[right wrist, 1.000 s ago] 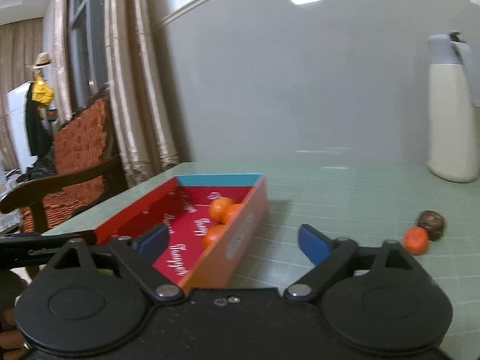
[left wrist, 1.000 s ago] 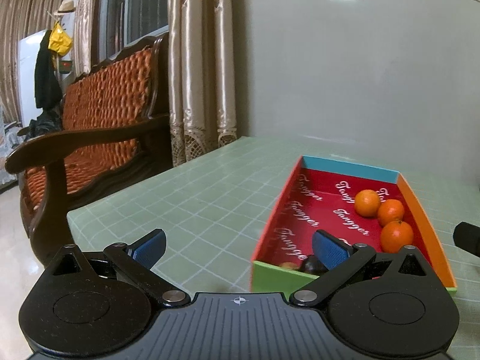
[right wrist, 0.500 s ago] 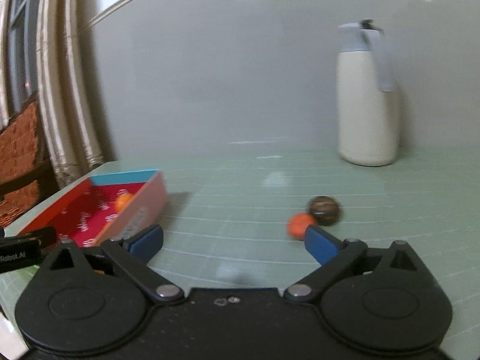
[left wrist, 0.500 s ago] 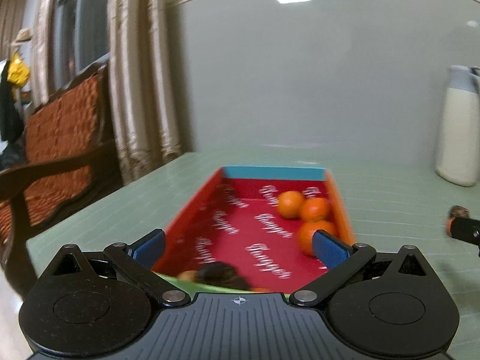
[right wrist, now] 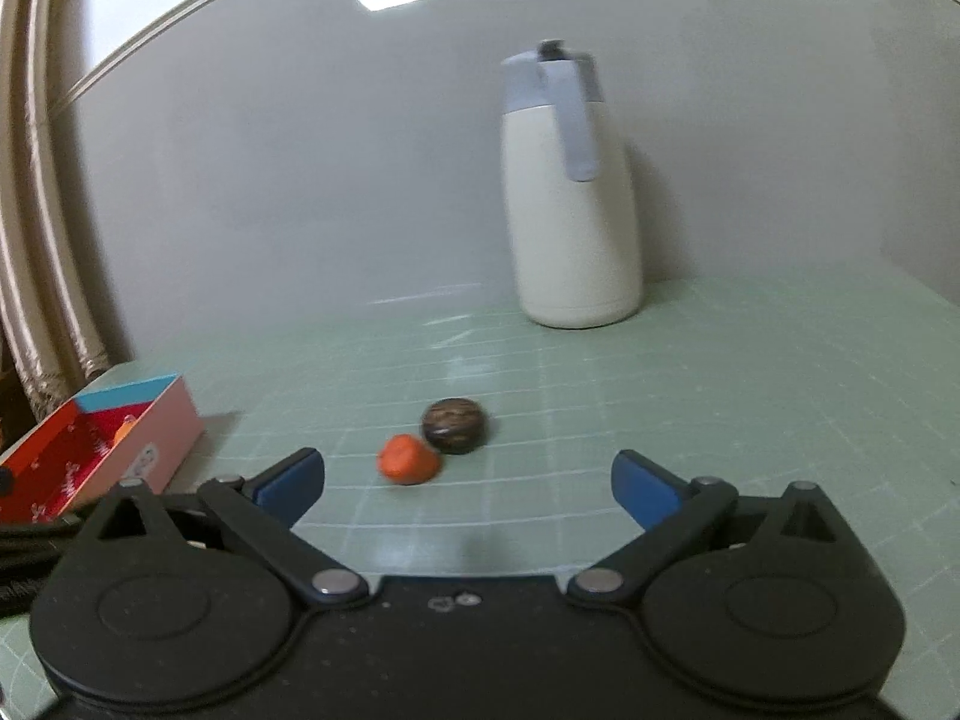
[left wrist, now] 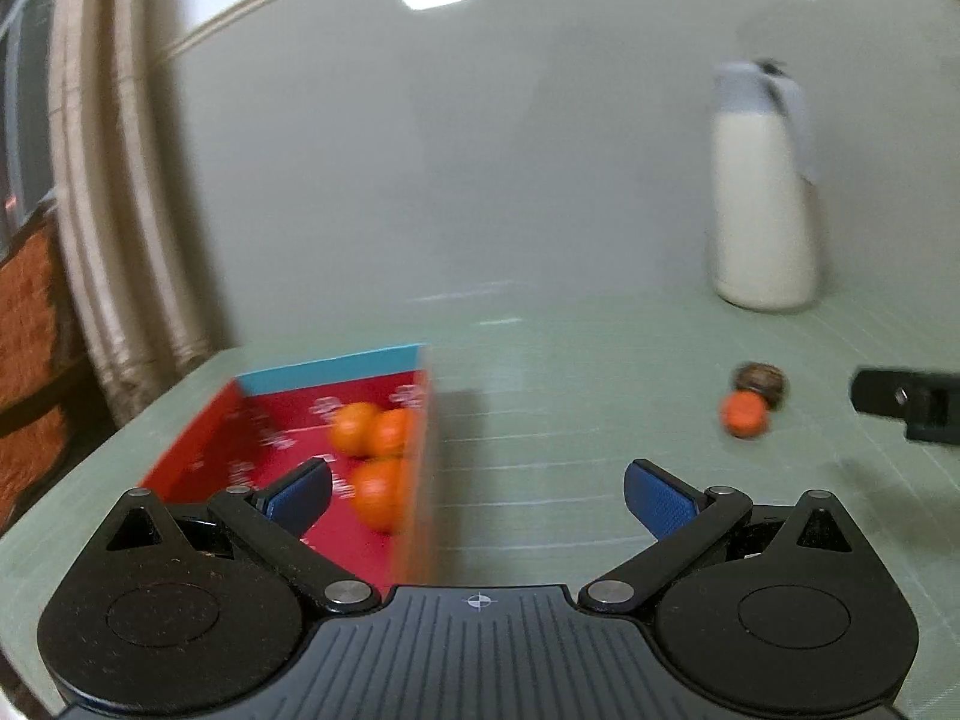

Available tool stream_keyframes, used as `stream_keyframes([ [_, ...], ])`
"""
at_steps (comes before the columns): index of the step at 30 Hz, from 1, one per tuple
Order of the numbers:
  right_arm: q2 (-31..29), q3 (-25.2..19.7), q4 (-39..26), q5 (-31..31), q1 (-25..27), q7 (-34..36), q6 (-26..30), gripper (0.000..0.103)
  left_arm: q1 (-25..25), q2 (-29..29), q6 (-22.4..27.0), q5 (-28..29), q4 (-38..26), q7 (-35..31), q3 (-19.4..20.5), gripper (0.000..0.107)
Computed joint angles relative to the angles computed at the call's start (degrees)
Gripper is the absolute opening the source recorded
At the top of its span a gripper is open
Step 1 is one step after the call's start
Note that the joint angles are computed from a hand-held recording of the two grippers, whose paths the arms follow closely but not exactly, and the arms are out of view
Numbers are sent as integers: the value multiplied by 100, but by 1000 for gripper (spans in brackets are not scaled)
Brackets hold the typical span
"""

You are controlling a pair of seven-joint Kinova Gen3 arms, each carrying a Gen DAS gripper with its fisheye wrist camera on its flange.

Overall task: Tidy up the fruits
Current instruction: 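Move the left gripper toward the small red-orange fruit beside the brown fruit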

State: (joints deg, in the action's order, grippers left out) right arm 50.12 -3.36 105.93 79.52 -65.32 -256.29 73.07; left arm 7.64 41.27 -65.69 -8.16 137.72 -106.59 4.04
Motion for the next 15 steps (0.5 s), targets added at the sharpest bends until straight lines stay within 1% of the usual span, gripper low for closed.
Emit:
stream_keyframes([
  [3,-16,-20,113,-122,-22,-138,65,102,320,13,125,130,-83,-284,5,103],
  [7,-21,-63,235,-344,-61,-304,168,102,544,-17,435,187,-245,-408,100,103],
  [12,47,-65,281,-911,-176,-562,454,102,591,-81,1049,-103,-527,-354,259,103],
  [15,124,-42,223,-1417,-247,-694,684,102,738,-47,1215,-96,-690,-452,272,103],
])
